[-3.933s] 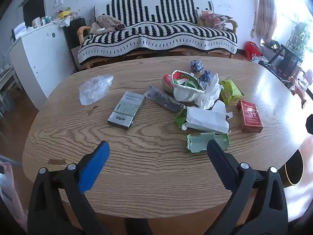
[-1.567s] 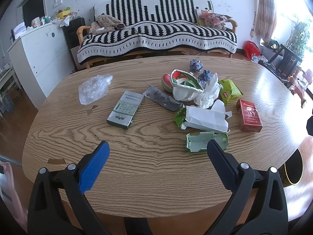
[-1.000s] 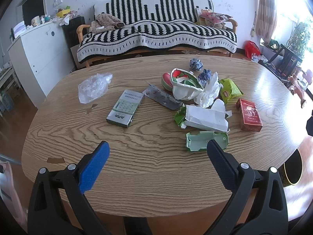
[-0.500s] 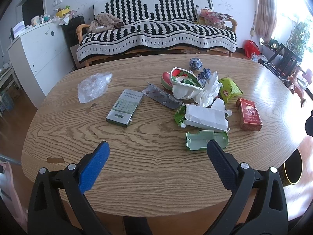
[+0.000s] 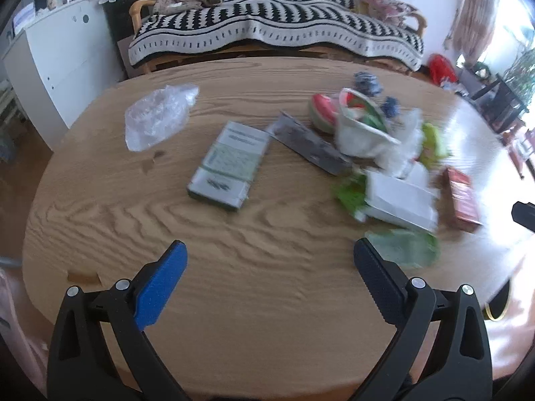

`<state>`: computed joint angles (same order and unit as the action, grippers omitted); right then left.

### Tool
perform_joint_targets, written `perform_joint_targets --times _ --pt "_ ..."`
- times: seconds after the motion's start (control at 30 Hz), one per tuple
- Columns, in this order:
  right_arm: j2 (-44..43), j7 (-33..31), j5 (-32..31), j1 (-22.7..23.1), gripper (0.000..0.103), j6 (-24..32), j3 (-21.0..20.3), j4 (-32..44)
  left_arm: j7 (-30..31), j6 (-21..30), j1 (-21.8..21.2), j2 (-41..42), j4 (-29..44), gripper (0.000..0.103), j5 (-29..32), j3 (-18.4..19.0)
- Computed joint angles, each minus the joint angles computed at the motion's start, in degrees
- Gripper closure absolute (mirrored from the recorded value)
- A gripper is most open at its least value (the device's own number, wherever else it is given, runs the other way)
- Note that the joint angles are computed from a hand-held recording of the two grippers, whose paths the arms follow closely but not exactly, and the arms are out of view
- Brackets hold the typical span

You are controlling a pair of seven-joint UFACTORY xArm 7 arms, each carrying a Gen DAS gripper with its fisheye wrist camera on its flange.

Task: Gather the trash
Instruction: 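Grasp the green-white medicine box with left tool while right tool grasps the red cigarette pack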

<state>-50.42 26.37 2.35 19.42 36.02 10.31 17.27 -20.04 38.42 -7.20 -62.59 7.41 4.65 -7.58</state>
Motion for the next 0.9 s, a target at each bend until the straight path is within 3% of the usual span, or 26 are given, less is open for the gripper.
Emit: perform_joint_targets --times 0.13,0.33,0.53,0.67,0.73,0.77,0.8,0.83,0.87,0.9 --pt "10.0 -1.5 1.1 -1.6 0.006 -4.1 -2.7 3.2 2.8 -7.4 3.5 11.3 2.2 0.006 1.4 2.3" --pt "21.5 -0.7 1.9 -3.4 0.006 -7.6 -2.6 7.6 3.8 -17.4 9.5 22.9 4.5 0.006 4.4 1.6" --pt "29.7 1.0 0.6 -4.9 0.007 -7.0 -1.9 10.9 6.1 -22.7 10.1 29.2 6.1 0.006 4.2 2.6" --pt "31.2 2.0 -2.4 -6.2 0.018 -6.7 -1.6 11.6 6.7 -25.9 11.3 32.5 6.9 0.006 5.2 1.6" --pt "30.8 1.9 -3.6 -6.6 0.031 -6.9 -1.6 11.4 7.3 -26.3 11.3 33.3 7.4 0.006 5.1 1.8" --pt "30.6 2.2 -5.3 -7.3 0.042 -6.5 -1.1 11.4 7.8 -26.4 11.0 33.6 7.5 0.007 4.7 2.4" --pt "30.3 1.3 -4.6 -6.8 0.042 -6.1 -1.9 11.3 8.3 -26.4 10.3 33.7 7.5 0.008 4.1 3.2" --pt "29.3 0.6 -3.4 -6.2 0.043 -5.7 -2.5 10.7 9.2 -26.5 9.1 33.4 7.3 0.017 3.0 4.4" --pt "28.8 -1.1 -1.5 -5.7 0.045 -5.5 -4.0 10.5 9.4 -26.4 9.4 32.9 7.3 0.036 3.0 4.0" --pt "28.1 -1.5 -0.6 -5.5 0.046 -5.3 -4.3 10.2 10.1 -25.8 8.8 32.3 7.4 0.045 2.7 4.3"
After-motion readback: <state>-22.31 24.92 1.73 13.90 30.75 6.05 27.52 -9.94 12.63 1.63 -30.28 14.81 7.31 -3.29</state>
